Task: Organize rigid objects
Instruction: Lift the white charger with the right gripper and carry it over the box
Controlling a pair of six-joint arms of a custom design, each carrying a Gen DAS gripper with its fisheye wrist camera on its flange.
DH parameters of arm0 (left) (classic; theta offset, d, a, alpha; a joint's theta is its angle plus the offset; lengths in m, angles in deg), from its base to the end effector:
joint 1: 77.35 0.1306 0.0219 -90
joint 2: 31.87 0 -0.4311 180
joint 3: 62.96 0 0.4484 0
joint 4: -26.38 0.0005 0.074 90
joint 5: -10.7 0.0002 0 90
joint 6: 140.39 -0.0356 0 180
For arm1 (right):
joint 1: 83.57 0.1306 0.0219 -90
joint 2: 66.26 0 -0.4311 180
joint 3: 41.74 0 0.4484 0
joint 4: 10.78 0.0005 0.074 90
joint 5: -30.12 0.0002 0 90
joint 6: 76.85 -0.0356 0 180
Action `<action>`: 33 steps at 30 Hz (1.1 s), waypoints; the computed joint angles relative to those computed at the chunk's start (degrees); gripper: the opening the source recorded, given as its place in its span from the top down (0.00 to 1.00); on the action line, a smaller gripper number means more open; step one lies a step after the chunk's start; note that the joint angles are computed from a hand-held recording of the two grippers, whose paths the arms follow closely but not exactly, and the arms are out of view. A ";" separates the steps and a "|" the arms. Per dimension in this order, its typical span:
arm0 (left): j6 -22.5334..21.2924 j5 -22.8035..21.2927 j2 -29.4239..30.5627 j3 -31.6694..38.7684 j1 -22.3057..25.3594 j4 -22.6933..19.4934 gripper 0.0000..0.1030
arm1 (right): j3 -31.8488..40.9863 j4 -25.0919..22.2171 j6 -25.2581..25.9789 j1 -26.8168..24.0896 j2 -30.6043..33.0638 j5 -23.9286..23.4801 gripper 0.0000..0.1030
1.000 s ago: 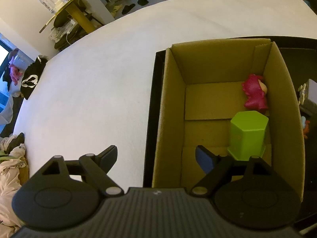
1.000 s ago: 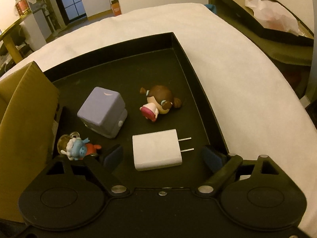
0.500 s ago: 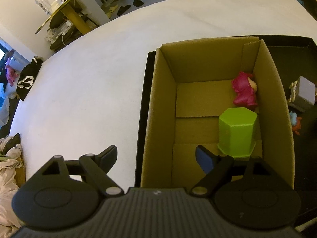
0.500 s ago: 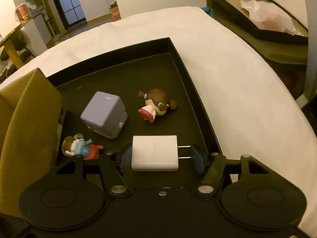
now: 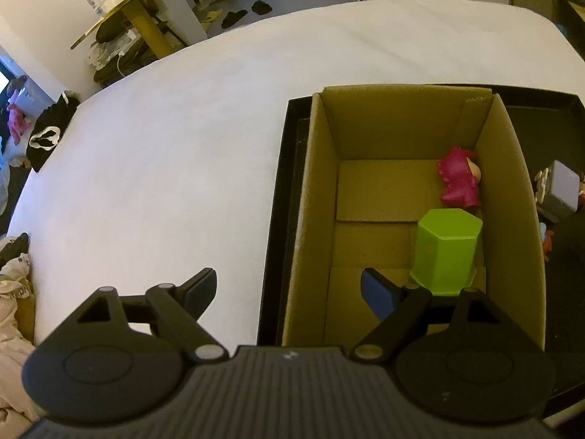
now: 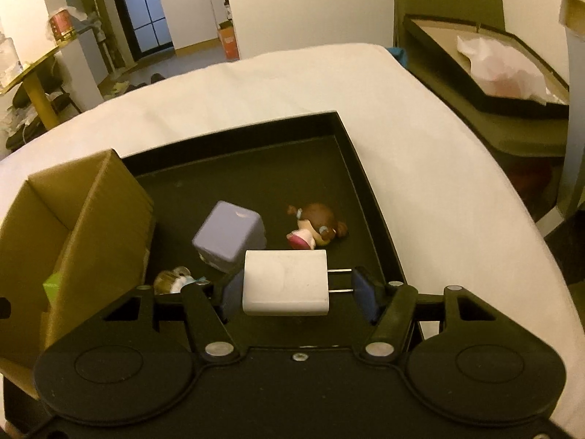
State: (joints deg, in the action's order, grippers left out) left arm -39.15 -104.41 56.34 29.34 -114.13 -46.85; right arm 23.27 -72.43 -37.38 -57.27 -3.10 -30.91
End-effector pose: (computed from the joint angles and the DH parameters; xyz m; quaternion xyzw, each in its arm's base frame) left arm 0.4039 -0.2837 0.4941 0.1738 0.9449 0.1234 0.2484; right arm 0.3020 0.1295 0.4388 0.2599 0.9003 -0.0325 0.3477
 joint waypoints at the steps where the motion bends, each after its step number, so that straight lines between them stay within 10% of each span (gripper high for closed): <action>1: 0.00 0.32 -0.15 -0.11 0.22 0.16 0.18 | 0.43 -0.08 0.10 0.18 0.18 0.22 0.41; 21: -2.73 8.84 -4.36 -4.63 4.38 5.55 0.23 | 8.70 -0.16 4.06 6.42 4.76 5.07 0.41; 33: -4.60 14.75 -5.46 -5.93 6.15 6.44 0.56 | 12.61 2.19 9.44 9.10 8.23 5.13 0.41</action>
State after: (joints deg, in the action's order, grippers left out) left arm -43.75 -89.65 50.87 23.41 -107.98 -40.41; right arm 35.89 -70.24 -27.94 -48.17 5.13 -25.78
